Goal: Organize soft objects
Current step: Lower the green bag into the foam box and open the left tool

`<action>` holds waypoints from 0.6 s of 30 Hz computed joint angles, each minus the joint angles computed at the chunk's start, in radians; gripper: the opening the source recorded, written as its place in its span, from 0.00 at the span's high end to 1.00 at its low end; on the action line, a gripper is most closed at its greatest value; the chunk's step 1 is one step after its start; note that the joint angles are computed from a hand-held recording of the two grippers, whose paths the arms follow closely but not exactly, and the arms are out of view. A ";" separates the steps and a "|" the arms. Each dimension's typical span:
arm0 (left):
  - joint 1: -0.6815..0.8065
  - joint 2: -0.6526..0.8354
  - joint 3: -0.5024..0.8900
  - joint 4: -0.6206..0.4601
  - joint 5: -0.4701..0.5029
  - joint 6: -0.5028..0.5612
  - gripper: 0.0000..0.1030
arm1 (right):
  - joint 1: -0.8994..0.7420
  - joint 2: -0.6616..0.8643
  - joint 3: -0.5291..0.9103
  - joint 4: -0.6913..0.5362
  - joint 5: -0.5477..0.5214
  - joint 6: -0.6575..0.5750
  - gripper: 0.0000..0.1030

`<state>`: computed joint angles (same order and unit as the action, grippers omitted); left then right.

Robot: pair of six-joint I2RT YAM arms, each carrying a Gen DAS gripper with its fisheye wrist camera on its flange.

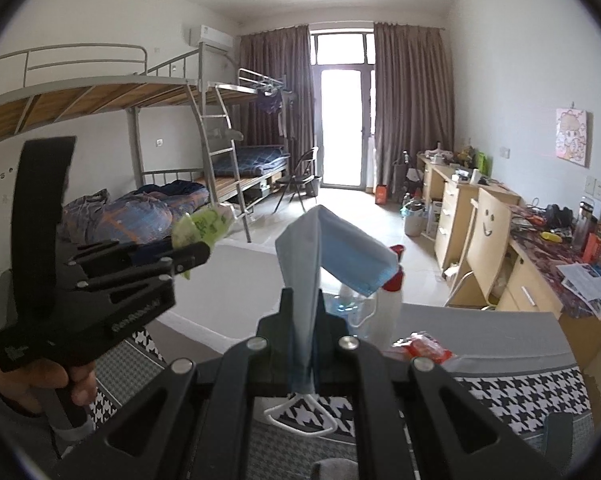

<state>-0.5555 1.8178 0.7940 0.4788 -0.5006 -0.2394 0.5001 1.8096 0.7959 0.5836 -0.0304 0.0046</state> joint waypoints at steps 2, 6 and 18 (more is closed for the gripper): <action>0.010 0.009 0.011 -0.011 0.013 -0.002 0.80 | 0.003 0.012 0.015 -0.012 -0.003 0.004 0.91; 0.030 0.028 0.021 -0.011 0.046 0.000 0.80 | 0.008 0.027 0.038 -0.029 -0.003 -0.003 0.91; 0.063 0.003 -0.027 0.002 0.044 0.005 0.17 | 0.025 0.039 0.084 -0.074 0.026 -0.002 0.91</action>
<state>-0.4920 1.8205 0.7673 0.4812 -0.4563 -0.2347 0.5247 1.8487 0.8797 0.5096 -0.0040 0.0026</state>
